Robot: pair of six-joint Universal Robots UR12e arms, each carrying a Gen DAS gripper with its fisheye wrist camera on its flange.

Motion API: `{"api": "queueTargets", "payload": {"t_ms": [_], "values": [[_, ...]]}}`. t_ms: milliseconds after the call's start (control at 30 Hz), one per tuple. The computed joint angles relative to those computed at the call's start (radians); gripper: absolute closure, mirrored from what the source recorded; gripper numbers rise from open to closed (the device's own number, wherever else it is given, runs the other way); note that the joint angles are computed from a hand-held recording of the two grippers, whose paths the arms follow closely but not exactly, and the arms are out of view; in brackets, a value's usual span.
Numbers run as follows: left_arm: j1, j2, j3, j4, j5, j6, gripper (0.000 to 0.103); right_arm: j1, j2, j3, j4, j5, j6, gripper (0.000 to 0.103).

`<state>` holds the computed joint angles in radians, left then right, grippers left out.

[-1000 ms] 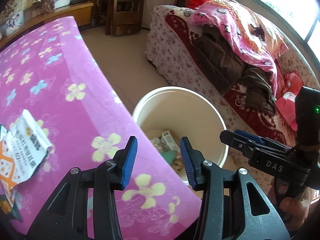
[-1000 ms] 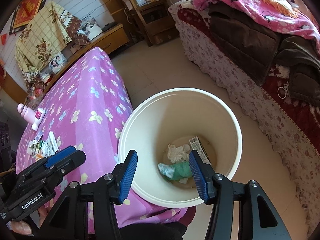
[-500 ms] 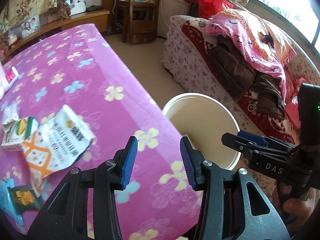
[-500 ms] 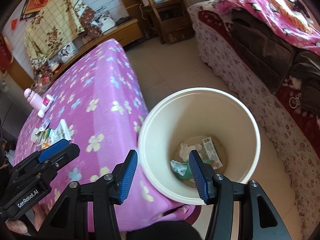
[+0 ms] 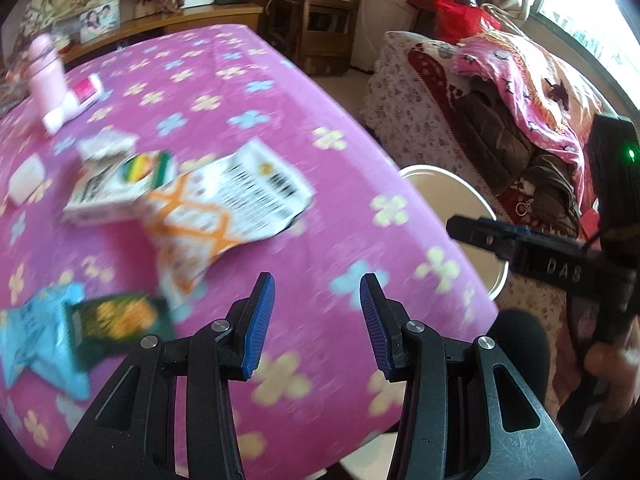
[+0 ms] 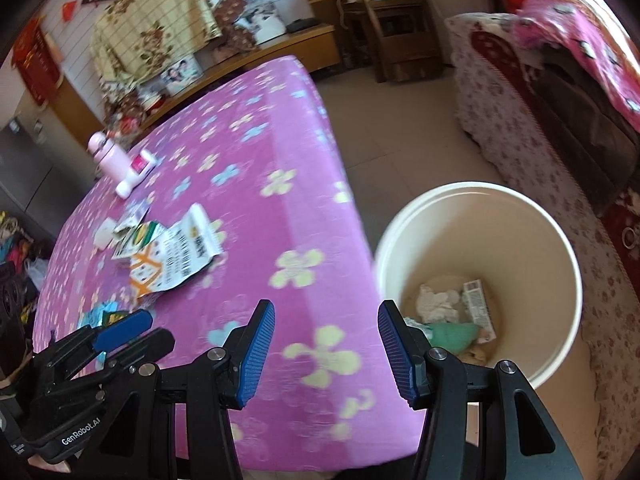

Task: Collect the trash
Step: 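Move both open tools back over the snack packets on the table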

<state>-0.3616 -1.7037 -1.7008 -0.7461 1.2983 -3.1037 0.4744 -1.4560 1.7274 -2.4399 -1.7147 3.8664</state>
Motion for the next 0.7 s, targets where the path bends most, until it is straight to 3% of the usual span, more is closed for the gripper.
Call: {"api": "queueTargets", "payload": {"t_ms": [333, 600, 700], "values": [[0.104, 0.078, -0.098, -0.065, 0.049, 0.026, 0.061, 0.033, 0.059, -0.082, 0.017, 0.022, -0.062, 0.051], [0.218, 0.109, -0.142, -0.052, 0.069, -0.095, 0.061, 0.059, 0.106, -0.148, 0.052, 0.038, -0.114, 0.051], [0.261, 0.125, -0.159, -0.041, 0.105, -0.137, 0.061, 0.066, 0.123, -0.171, 0.063, 0.05, -0.131, 0.051]]}}
